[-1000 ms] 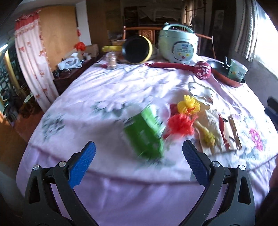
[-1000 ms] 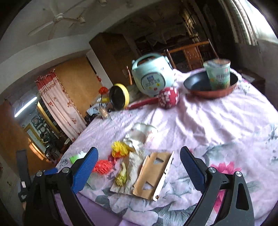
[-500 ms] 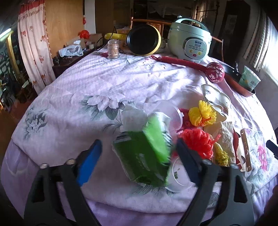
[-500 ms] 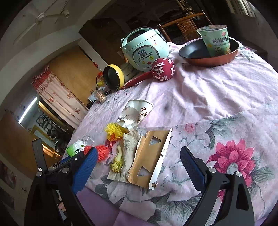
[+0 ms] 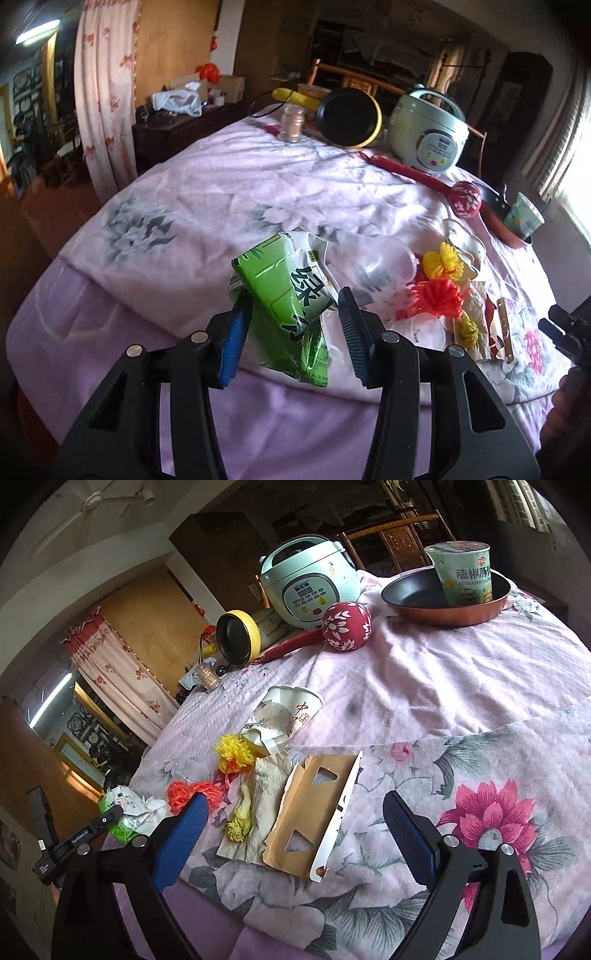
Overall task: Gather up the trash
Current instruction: 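Lift the green packet, carry it to the red basket, open the left tool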
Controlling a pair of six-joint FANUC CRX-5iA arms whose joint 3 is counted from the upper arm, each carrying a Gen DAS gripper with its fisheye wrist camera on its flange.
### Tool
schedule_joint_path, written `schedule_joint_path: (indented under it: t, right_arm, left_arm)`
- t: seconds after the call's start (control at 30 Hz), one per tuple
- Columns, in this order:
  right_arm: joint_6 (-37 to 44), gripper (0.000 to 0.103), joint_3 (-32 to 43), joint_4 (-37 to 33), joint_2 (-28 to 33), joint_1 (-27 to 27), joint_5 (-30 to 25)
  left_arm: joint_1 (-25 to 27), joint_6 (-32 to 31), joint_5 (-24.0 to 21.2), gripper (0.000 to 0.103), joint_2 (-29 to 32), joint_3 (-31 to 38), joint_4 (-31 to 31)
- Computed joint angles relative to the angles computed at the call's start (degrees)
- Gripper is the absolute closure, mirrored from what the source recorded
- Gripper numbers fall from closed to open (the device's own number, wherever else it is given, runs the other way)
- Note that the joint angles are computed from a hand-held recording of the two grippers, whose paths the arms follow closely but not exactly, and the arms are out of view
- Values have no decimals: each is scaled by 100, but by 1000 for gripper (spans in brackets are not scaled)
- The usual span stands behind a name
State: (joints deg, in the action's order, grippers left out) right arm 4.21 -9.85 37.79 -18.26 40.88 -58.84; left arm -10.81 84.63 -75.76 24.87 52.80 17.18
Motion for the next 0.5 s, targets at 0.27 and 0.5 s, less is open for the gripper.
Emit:
schedule_joint_path:
  t: [0.27,0.5]
  right_arm:
    - [64,9,39,-24,31,27,-57]
    - [172,9,90,-34,69,61,-81]
  left_arm:
    - [283,141,-27,54,-114,-180,186]
    - [383,159,117,57,-263,-418,169]
